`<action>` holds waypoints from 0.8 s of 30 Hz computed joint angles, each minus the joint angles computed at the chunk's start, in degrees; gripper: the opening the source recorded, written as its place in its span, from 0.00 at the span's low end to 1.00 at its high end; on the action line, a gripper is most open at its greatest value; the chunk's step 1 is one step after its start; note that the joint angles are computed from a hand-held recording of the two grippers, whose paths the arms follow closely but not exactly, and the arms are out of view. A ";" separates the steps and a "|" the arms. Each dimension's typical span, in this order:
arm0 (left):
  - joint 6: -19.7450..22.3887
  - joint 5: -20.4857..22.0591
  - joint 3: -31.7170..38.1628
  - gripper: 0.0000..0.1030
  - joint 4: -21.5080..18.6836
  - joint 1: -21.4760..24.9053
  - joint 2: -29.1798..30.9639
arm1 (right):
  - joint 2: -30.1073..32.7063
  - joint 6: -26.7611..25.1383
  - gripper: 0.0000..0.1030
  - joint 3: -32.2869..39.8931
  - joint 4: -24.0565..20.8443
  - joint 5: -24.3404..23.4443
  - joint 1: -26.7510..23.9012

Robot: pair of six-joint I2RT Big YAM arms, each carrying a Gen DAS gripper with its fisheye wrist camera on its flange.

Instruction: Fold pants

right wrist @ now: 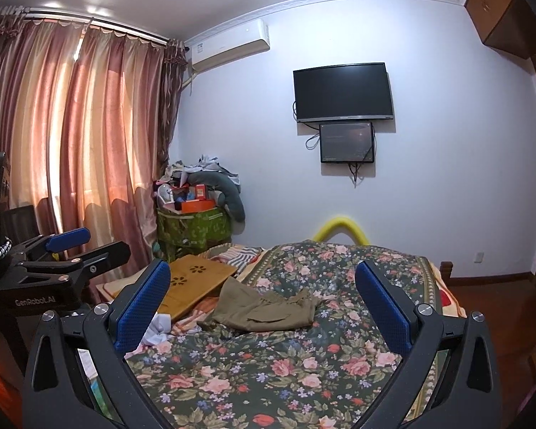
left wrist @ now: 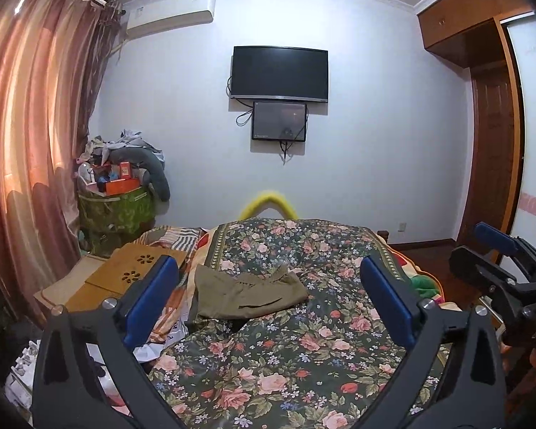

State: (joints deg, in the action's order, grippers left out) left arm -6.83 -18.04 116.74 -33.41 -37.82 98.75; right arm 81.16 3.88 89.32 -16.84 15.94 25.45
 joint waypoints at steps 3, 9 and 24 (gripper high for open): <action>-0.18 0.03 0.19 1.00 -0.38 0.05 0.28 | -0.15 0.34 1.00 0.03 -0.25 -0.03 -0.04; -0.58 0.31 0.75 1.00 -1.19 0.13 0.85 | -0.22 1.36 1.00 0.11 -0.70 -0.53 -0.44; -0.45 0.67 1.68 1.00 -1.58 0.15 1.38 | -0.62 2.52 1.00 -0.02 -1.18 -1.49 -0.90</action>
State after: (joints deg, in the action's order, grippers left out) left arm -7.28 -17.37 118.43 -34.99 -37.67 100.13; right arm 80.54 6.40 89.31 -18.01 14.45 24.55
